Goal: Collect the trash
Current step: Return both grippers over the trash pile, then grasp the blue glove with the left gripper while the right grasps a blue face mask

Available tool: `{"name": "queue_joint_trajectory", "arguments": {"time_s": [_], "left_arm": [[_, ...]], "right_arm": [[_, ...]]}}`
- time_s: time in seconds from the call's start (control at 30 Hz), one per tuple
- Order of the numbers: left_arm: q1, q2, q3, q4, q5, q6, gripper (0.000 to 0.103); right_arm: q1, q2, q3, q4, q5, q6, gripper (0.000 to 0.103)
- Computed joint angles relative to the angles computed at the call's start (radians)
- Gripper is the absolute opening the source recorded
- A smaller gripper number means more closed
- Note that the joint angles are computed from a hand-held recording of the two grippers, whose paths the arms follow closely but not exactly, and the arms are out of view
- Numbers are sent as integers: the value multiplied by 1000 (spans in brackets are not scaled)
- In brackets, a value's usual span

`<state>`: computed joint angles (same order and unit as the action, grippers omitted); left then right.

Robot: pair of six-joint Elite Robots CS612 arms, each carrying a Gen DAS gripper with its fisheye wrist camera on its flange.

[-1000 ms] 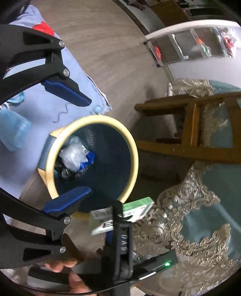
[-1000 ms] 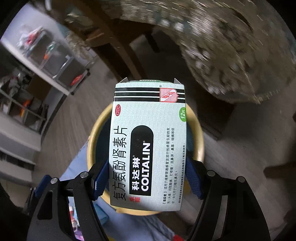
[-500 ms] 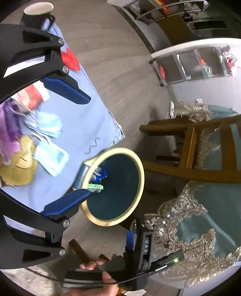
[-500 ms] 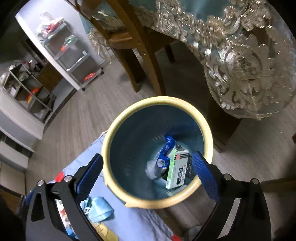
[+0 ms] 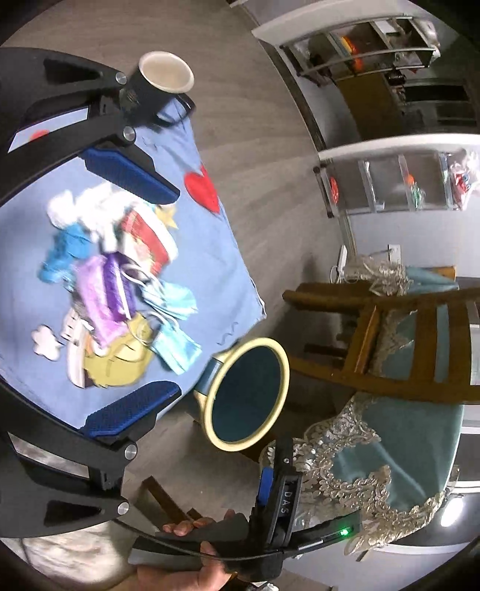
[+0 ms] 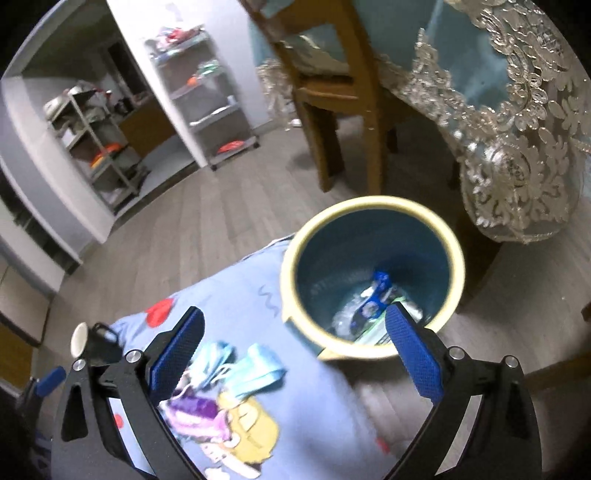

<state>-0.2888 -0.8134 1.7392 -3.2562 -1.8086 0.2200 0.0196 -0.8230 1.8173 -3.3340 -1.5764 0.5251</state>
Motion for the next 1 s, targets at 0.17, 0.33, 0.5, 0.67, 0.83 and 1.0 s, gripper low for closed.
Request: {"name": "queue_joint_trajectory", "arguments": {"time_s": [0.17,0.33,0.5,0.67,0.83,1.0], "left_arm": [[20,-18,47,-40,12,-9,95],[35,-19,66,-48,22,-22,95],[46,-11,63,-39,42,-31,95],[56,4,43,8,75,-46,95],[63,20,15,85,110,-80,95],[60,40,-16,154,132,-94,95]], "right_arm": [[24,-2,13,-23,8,18,98],[50,-2,15,-22,3,-10,98],[61,4,8,6,28,-10,98],[73,12,-13,54,14,-43,98],[78,26,-40,118,18,-54,98],[83,52,-89,223,15,-91,98]]}}
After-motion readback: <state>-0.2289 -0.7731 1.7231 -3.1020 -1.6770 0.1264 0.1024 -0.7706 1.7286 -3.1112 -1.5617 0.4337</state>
